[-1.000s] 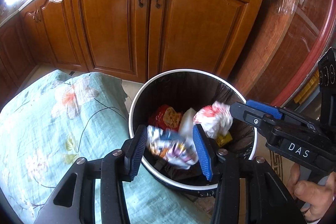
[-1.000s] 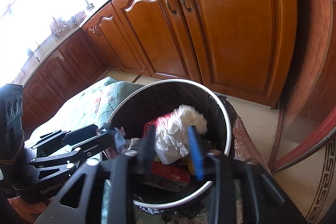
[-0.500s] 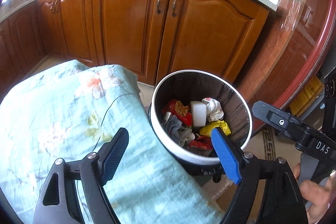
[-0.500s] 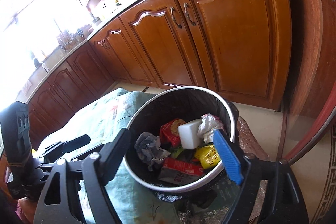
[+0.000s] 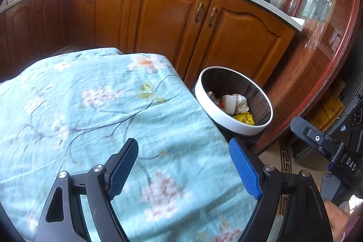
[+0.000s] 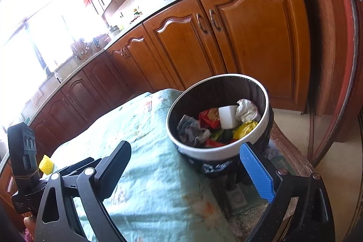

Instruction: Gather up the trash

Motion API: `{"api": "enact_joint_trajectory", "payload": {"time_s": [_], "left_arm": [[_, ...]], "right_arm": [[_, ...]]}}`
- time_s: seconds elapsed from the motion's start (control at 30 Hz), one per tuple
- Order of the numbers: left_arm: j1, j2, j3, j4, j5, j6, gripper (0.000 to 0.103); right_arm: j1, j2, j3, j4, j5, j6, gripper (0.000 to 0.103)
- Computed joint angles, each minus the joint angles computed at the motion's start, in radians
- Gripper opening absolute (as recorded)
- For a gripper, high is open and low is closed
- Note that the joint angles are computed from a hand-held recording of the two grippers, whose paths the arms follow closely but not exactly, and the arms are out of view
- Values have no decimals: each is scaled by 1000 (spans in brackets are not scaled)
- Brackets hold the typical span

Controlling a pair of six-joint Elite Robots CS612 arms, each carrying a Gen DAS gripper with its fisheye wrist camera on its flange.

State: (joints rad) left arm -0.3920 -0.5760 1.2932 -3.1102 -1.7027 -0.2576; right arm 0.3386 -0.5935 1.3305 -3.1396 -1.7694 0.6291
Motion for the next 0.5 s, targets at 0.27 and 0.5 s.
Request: {"api": "enact_joint_trajectory", "payload": {"time_s": [0.27,0.5], "left_arm": [[-3,-61,159,-183,78,-9,90],[-15,-103,289,-413,187,22,101]], "right_arm": [[53,0,-3,-9,-102,-38,101],[100,2,-7,-124,-228,-128,103]]}}
